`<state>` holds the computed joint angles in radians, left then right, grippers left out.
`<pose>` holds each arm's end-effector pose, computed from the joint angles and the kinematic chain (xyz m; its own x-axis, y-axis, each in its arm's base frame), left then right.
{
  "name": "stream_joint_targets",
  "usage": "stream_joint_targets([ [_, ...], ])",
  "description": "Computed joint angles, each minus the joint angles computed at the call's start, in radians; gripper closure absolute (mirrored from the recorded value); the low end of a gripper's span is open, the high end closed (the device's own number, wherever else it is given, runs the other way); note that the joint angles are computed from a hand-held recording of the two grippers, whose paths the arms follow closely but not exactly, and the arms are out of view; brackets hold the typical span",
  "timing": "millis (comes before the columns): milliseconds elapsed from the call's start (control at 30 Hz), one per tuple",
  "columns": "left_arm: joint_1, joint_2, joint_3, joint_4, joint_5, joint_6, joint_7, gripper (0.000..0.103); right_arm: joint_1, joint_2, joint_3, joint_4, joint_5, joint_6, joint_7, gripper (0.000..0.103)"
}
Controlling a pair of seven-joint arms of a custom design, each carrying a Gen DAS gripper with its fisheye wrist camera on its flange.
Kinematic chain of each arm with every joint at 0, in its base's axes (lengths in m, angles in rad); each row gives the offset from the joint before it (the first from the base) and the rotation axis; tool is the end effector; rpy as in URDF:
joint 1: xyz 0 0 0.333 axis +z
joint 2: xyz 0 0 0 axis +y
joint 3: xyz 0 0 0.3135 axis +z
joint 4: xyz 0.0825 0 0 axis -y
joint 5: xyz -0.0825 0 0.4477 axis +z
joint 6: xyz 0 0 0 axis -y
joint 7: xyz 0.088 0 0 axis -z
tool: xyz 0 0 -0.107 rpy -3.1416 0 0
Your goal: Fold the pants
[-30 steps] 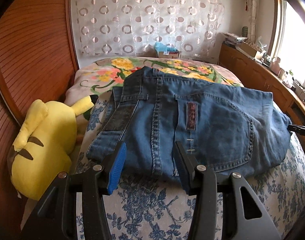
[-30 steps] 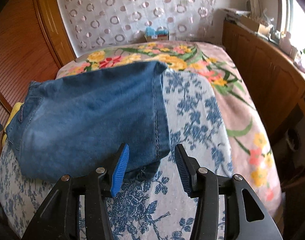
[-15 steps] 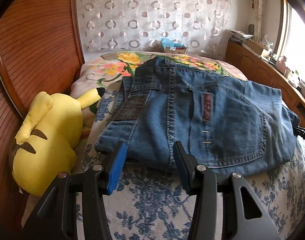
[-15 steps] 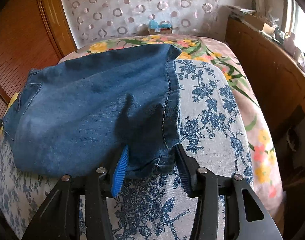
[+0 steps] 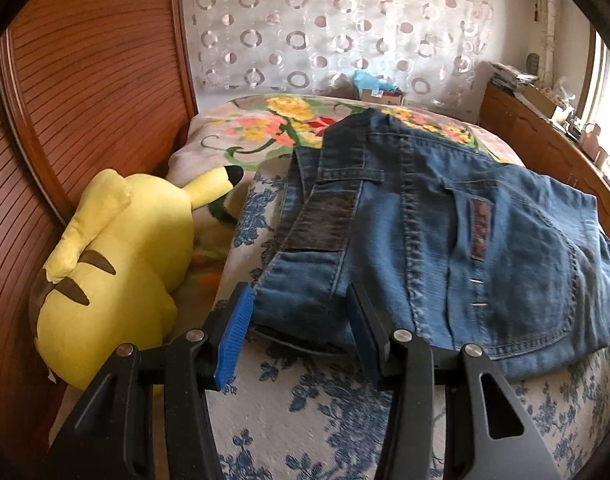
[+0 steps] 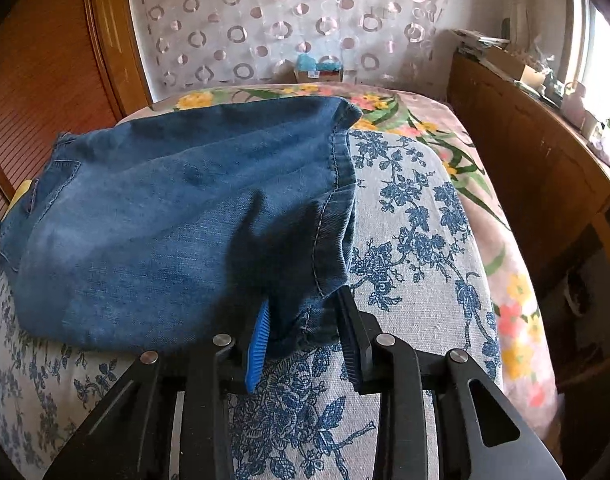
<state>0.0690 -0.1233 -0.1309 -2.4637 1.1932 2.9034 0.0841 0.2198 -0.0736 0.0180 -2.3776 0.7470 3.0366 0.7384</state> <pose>0.5229 -0.0880 0.3297 0.3056 -0.9519 0.0214 -0.6963 -0.2387 -0.6769 0.5666 0.0840 0.3777 0.3435 -0.9391 0.0106 -0.6763 -0.2552 -0.6910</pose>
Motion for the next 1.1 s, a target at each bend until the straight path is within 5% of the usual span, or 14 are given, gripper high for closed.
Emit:
stream_joint_targets([
  [433, -0.005, 0.044, 0.017, 0.013, -0.076, 0.013, 0.069, 0.049, -0.001, -0.004, 0.001, -0.004, -0.025, -0.001, 0.02, 0.07],
  [667, -0.007, 0.028, 0.006, 0.009, -0.026, 0.025, 0.054, 0.081, 0.007, -0.004, -0.008, 0.011, 0.023, -0.026, -0.045, 0.087],
  [1100, 0.009, -0.23, -0.062, -0.117, 0.172, 0.007, -0.165, 0.087, 0.088, -0.162, -0.073, -0.044, 0.414, 0.04, -0.422, 0.089],
])
